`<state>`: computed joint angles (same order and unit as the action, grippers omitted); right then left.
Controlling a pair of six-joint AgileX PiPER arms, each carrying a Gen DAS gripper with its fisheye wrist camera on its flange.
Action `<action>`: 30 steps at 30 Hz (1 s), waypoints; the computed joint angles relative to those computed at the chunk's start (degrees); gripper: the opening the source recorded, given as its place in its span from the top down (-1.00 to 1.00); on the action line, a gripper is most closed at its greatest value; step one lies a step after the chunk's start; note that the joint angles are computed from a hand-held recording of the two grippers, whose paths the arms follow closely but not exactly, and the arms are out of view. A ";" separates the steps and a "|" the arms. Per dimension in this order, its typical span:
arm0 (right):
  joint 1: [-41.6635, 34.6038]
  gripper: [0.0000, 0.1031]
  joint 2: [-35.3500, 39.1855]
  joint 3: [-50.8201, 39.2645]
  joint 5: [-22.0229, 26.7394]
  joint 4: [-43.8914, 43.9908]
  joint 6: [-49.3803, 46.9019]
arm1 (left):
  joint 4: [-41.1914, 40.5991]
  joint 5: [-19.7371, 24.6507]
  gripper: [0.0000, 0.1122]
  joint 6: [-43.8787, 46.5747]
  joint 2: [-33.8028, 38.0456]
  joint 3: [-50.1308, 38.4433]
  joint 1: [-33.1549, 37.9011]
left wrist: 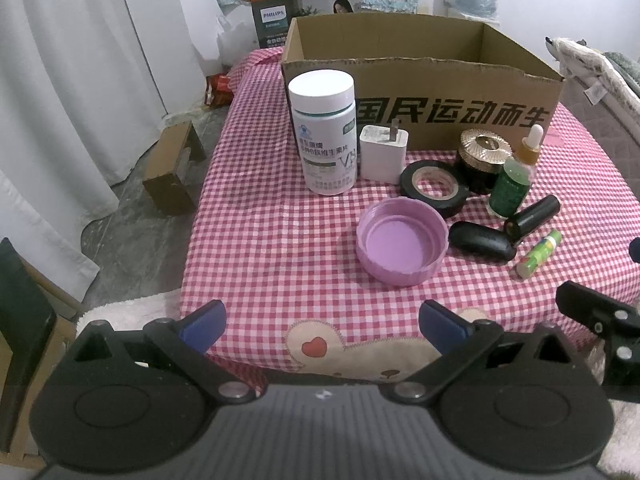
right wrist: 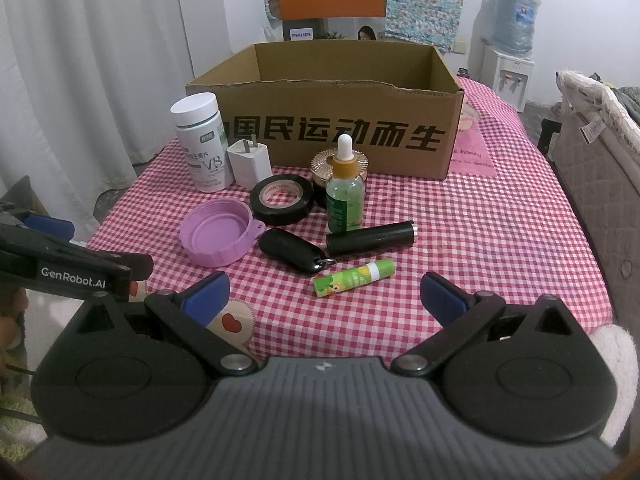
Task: Organize rigid objects
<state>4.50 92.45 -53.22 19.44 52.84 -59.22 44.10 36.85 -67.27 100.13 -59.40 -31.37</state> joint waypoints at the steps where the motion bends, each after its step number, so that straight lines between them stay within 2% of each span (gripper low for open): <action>1: 0.08 -0.97 0.03 -0.03 -0.05 -0.19 0.20 | -0.07 0.03 -0.83 0.08 0.00 0.01 0.02; 12: 0.25 -0.98 0.40 -0.08 -0.42 0.34 -0.27 | -2.35 0.34 -0.83 2.69 1.06 -1.61 0.63; 18: 0.03 -0.98 1.02 -0.39 -0.37 2.83 -1.85 | -2.65 -1.78 -0.83 3.55 1.22 -1.12 1.20; 21: -0.45 -0.97 1.59 -0.55 -0.44 4.39 -3.21 | -2.78 -4.71 -0.83 4.58 1.03 -0.39 1.78; 24: -1.57 -0.98 1.98 -0.35 -0.42 8.09 -6.35 | -5.62 -9.93 -0.83 8.68 0.50 0.63 3.49; 28: -5.49 -0.97 3.38 -1.21 3.32 16.94 -13.27 | -13.56 -19.96 -0.83 18.89 -0.05 2.61 6.87; 30: -7.96 -0.98 4.23 -1.60 6.35 22.76 -18.03 | -17.41 -23.58 -0.83 23.26 0.34 3.04 8.15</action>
<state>-3.46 96.68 -54.82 25.78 75.60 -77.25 26.69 13.27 -44.01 100.47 -56.35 -23.23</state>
